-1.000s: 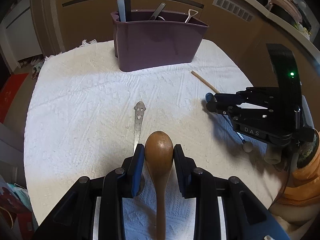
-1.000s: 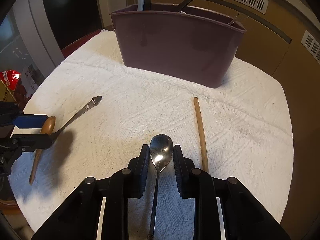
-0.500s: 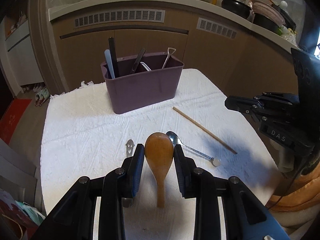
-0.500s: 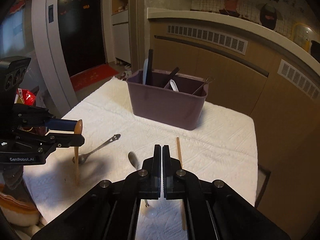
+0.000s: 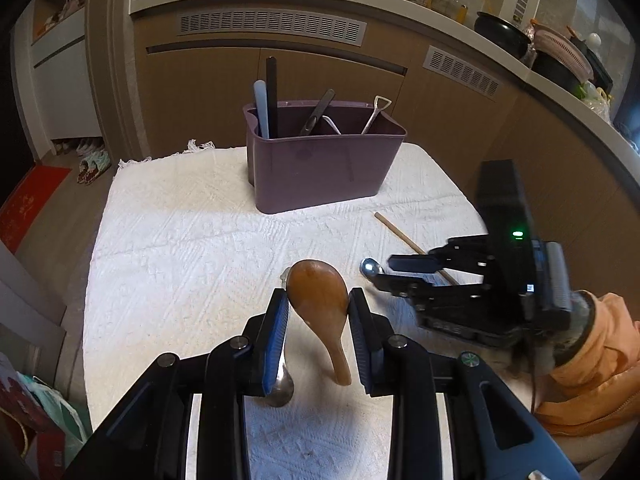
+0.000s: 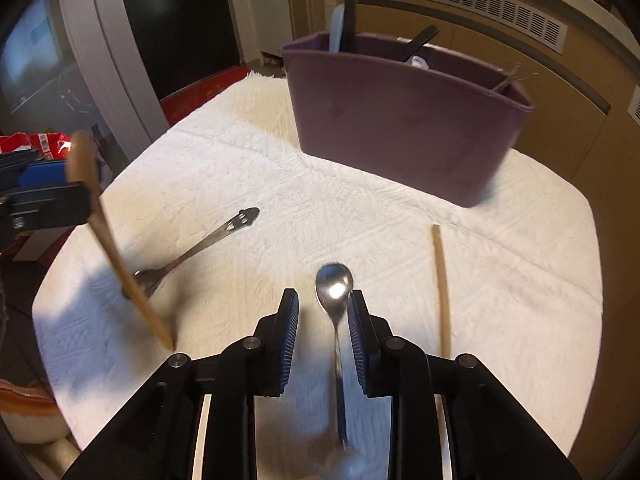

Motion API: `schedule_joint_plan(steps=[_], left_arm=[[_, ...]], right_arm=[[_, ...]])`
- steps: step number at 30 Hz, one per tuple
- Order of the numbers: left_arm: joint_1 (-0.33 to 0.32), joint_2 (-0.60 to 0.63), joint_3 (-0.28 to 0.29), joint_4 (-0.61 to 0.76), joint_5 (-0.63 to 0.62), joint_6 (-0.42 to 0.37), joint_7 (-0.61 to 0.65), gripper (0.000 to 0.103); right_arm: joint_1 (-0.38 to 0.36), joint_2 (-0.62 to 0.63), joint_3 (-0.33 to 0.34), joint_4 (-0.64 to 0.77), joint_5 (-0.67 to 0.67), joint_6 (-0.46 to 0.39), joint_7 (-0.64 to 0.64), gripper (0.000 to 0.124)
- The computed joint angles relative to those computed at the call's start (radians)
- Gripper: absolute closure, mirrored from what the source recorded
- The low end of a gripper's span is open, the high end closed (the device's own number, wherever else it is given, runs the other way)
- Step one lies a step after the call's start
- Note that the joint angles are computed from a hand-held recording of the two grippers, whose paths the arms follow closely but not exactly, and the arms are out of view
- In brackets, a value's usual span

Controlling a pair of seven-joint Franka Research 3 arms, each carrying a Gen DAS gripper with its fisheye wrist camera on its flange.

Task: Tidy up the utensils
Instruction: 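Lift both spoons over the purple caddy and open both tools inside it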

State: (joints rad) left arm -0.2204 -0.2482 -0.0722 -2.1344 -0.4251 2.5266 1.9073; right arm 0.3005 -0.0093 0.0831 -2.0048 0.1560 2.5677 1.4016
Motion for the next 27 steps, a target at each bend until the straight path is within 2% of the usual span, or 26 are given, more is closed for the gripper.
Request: schedule_joint_plan(steps=[1,3,4,5,7,8,13,20,27], left_arm=[[0.000,-0.001,0.002,-0.002,-0.003,0.002,0.002,0.075],[-0.001,-0.006,0.005,-0.007,-0.013,0.006,0.007,0.075],[-0.002,-0.008,0.006,-0.009,-0.017,0.008,0.009,0.075],[-0.003,-0.011,0.007,-0.011,-0.020,0.008,0.011,0.075],[-0.005,-0.015,0.009,-0.015,-0.024,0.009,0.016,0.075],[-0.005,-0.015,0.009,-0.015,-0.024,0.010,0.017,0.075],[-0.010,-0.025,0.004,-0.023,-0.016,0.019,0.011,0.076],[-0.026,-0.042,0.003,-0.019,0.002,0.034,0.008,0.076],[-0.043,-0.026,-0.013,0.047,0.050,0.087,0.005,0.076]], right_arm=[[0.002,0.022,0.002,0.019,-0.011,-0.002,0.007,0.095],[0.011,0.061,0.003,0.053,-0.079,-0.019,0.046,0.082],[0.017,0.079,0.001,0.065,-0.122,-0.026,0.071,0.080],[0.022,0.078,-0.001,0.047,-0.140,0.017,0.080,0.080],[0.024,0.083,-0.002,0.057,-0.139,0.000,0.077,0.095],[0.024,0.083,-0.002,0.061,-0.129,-0.011,0.076,0.121],[0.021,0.043,-0.011,0.022,-0.160,-0.004,0.140,0.121],[-0.013,-0.118,-0.009,-0.081,-0.068,0.057,0.118,0.121],[-0.040,-0.238,-0.003,-0.085,-0.009,0.141,0.085,0.121]])
